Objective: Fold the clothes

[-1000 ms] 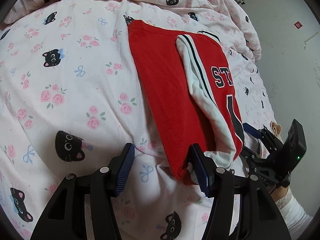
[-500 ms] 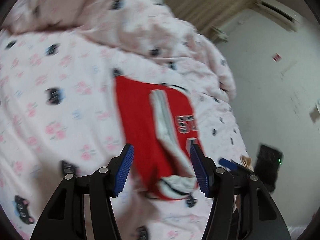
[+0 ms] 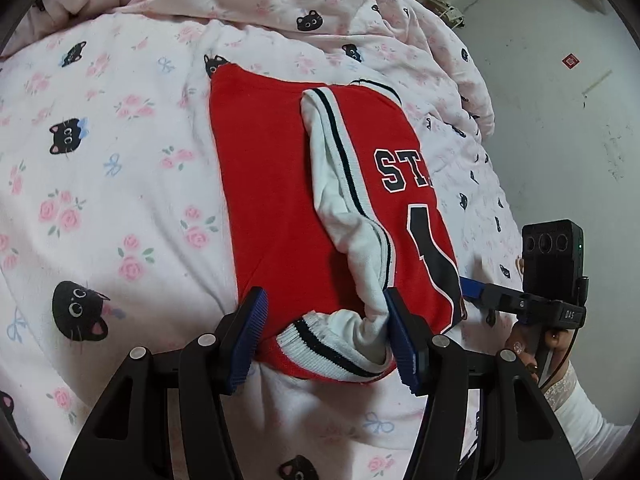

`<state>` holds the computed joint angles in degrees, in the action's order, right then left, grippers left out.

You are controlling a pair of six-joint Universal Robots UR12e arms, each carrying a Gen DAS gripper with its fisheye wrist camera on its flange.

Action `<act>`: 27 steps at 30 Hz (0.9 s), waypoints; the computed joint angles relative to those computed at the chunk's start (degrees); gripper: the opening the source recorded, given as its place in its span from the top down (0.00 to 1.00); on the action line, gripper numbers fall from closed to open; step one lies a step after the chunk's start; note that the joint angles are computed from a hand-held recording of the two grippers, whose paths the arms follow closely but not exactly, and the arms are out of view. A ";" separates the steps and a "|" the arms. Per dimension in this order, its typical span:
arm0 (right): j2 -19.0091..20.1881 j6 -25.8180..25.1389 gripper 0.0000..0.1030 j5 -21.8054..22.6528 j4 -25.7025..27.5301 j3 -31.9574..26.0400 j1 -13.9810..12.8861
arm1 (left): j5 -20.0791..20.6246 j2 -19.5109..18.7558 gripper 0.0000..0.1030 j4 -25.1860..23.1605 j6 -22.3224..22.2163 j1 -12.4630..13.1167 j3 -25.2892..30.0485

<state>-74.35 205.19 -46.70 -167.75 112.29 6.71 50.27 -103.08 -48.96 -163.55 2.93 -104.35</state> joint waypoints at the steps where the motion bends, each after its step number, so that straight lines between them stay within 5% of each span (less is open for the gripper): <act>1: 0.33 0.12 0.35 0.86 -0.55 -0.13 0.03 | -0.06 -0.14 0.47 0.07 0.02 0.00 -0.03; 4: 1.37 -0.14 0.35 2.95 -0.26 -1.23 0.49 | -1.28 -0.43 0.47 -0.32 -0.75 0.37 -0.10; 6: 1.62 -0.38 0.36 0.29 2.43 -2.21 1.20 | -2.22 -0.58 0.47 -0.85 -0.95 0.74 -0.08; 13: 4.58 6.93 0.35 3.88 -4.64 -3.01 0.97 | -2.94 -0.73 0.47 -1.14 -1.07 1.05 -0.05; 18: 6.20 9.84 0.74 5.64 -7.55 -3.10 1.05 | -3.27 -0.76 0.47 -0.94 -1.99 1.14 0.01; 25: 7.90 15.08 0.87 8.28 -16.21 -1.58 -0.07 | -8.47 -0.47 0.46 2.18 -10.30 3.15 -0.60; 27: 8.53 16.88 0.87 9.16 -18.76 -1.43 -0.34 | -9.07 -0.61 0.39 1.35 -13.36 3.84 -0.27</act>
